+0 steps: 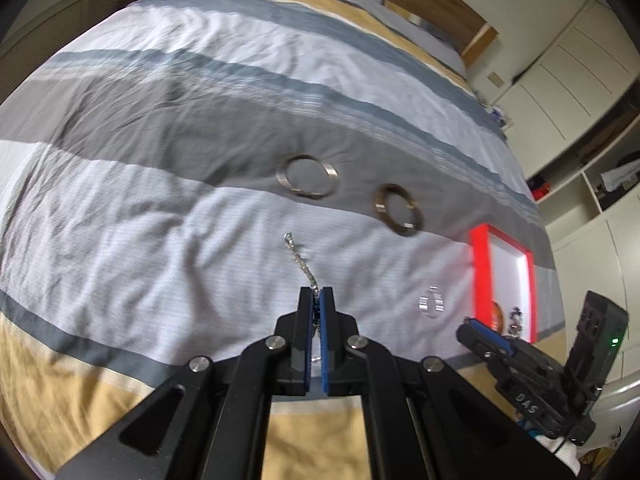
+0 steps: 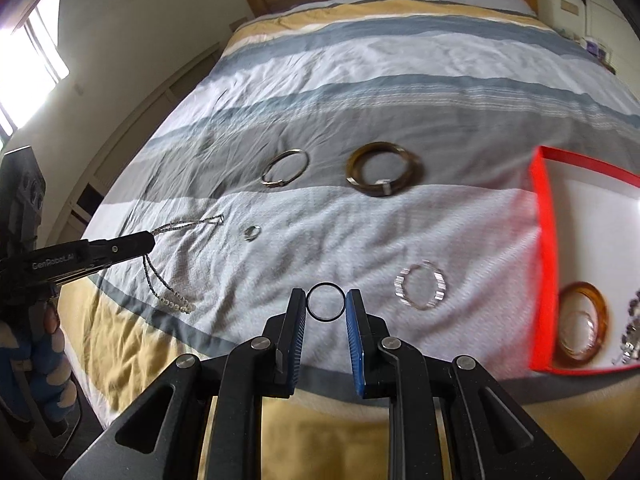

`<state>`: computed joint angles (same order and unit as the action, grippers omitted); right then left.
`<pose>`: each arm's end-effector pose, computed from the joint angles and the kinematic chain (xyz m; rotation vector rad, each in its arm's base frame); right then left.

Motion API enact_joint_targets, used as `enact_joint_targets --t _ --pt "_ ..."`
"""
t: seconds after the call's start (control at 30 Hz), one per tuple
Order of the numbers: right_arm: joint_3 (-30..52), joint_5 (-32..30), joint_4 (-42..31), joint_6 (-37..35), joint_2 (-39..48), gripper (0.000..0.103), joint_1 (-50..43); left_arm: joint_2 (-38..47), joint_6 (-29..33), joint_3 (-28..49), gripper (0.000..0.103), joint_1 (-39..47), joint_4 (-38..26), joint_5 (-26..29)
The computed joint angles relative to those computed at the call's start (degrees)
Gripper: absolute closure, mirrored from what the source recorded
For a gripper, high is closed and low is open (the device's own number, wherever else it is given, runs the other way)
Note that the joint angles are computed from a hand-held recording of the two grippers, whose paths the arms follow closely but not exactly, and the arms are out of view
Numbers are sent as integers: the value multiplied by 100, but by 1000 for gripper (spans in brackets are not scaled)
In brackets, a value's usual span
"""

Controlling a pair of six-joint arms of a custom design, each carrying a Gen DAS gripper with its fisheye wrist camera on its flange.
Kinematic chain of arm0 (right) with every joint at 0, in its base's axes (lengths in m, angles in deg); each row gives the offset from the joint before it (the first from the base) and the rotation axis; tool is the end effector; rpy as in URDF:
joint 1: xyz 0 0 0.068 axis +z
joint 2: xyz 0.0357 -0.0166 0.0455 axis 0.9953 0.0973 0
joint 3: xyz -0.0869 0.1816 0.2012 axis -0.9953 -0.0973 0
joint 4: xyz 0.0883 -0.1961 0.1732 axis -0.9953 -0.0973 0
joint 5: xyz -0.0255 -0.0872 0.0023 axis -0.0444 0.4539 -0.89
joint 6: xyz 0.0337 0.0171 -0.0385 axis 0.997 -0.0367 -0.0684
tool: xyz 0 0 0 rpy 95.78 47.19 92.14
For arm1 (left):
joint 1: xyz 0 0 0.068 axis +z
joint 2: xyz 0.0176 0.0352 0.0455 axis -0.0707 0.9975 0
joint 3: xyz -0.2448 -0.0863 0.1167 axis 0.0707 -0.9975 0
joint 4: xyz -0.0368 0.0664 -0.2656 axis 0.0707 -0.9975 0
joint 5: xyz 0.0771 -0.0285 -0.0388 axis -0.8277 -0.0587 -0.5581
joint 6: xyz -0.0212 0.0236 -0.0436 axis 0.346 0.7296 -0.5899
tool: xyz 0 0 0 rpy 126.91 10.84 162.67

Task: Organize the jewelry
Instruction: 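Carry the necklace and ring into the red box and open both tools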

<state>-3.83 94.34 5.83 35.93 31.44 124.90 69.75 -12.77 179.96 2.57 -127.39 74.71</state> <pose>0.2255 0.1821 0.3169 0.3372 2.5358 0.3518 0.3332 0.0208 0.3500 0.3593 2.6621 -0.6212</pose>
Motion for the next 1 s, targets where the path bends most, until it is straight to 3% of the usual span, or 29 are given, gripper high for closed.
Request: enact_joint_targets --t 0.13,0.37,0.53,0.77,0.9,1.0 --pt "-358 79 -286 92 -618 83 -99 -272 -279 -48 101 -537 -61 101" --pt "-1056 58 -1129 -129 -2046 83 -854 -448 -1374 -2 101 -2065 318 94" --pt "-1327 -535 -1591 -1372 -2902 83 -2616 -64 -2290 497 101 -3292 751 -14" --pt "-1361 -1739 -1512 -3761 -2911 83 -5531 1168 -3390 1785 101 -4629 1362 -200" --pt "-1459 -2099 -1265 -4553 -2595 83 -6468 1832 -3608 2173 101 -5081 1504 -462" --pt "-1651 -2164 -1034 -4821 -2379 83 -6769 2117 -3568 2047 101 -5221 1576 -710"
